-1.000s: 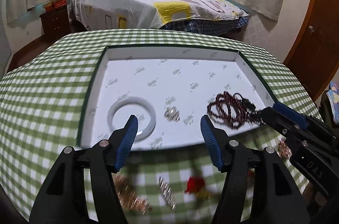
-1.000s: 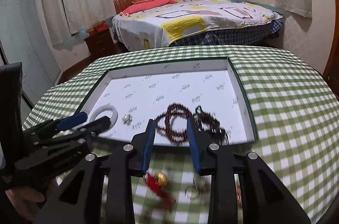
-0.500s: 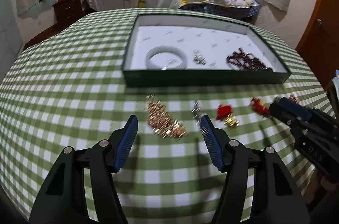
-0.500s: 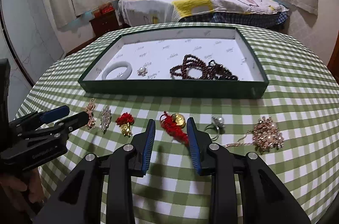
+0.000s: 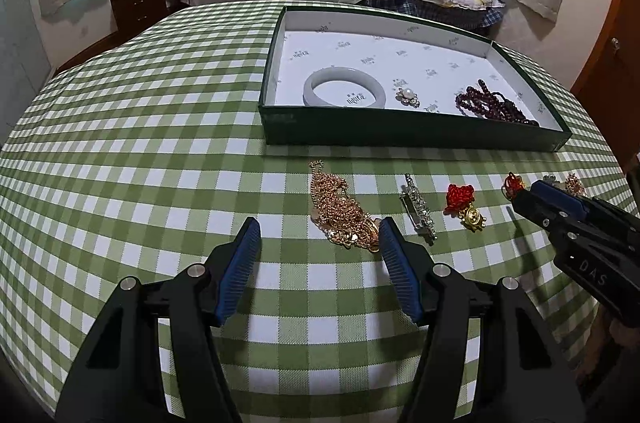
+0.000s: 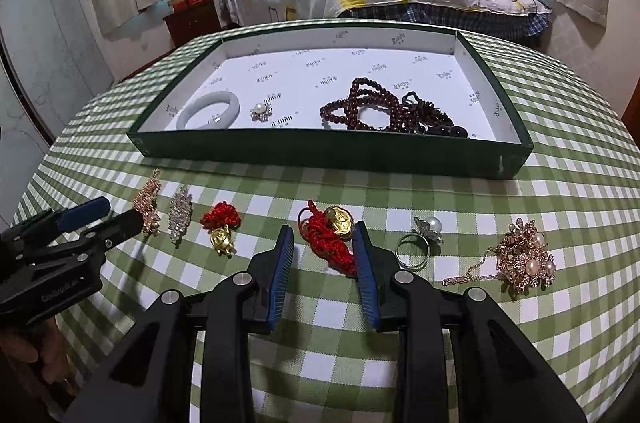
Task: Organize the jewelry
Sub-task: 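Lower the right gripper onto the red tassel charm with gold coin and close it, then close the left gripper on the gold chain necklace while the right gripper holds the tassel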
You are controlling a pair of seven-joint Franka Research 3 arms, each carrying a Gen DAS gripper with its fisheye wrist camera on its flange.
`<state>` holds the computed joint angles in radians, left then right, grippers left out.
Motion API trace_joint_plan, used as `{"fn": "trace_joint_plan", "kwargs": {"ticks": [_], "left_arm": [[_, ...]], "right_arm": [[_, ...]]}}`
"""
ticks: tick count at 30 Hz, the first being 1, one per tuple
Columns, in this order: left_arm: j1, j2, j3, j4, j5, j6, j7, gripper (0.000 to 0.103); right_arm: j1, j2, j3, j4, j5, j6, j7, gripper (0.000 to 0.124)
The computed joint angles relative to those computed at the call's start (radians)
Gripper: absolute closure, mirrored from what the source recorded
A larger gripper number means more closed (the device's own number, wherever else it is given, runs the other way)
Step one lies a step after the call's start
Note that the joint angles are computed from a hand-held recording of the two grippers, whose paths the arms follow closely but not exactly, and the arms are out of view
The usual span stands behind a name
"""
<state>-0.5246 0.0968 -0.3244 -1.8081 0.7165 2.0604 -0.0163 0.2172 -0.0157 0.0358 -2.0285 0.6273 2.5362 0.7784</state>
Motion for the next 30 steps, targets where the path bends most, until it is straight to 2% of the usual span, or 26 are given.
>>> {"fn": "trace_joint_plan", "kwargs": {"ticks": [4,18,26,27,30], "left_arm": [[0.001,0.007,0.002,0.004,-0.003,0.003,0.003,0.043],[-0.015,0.076,0.023,0.083,0.017,-0.029,0.059,0.043],[-0.022,0.067,0.023,0.072,0.013,-0.031,0.078,0.044],[-0.022,0.065,0.023,0.069,0.014,-0.029,0.078,0.045],[-0.021,0.053,0.021,0.054,0.016,-0.026,0.075,0.055]], "right_arm": [[-0.001,-0.003,-0.002,-0.004,0.000,-0.005,-0.013,0.112],[-0.017,-0.030,-0.022,-0.018,0.084,-0.050,-0.080,0.114],[-0.023,-0.020,-0.022,-0.009,0.102,-0.070,-0.083,0.114],[-0.024,-0.019,-0.022,-0.008,0.103,-0.073,-0.082,0.114],[-0.026,-0.018,-0.022,-0.006,0.105,-0.076,-0.080,0.114]]}}
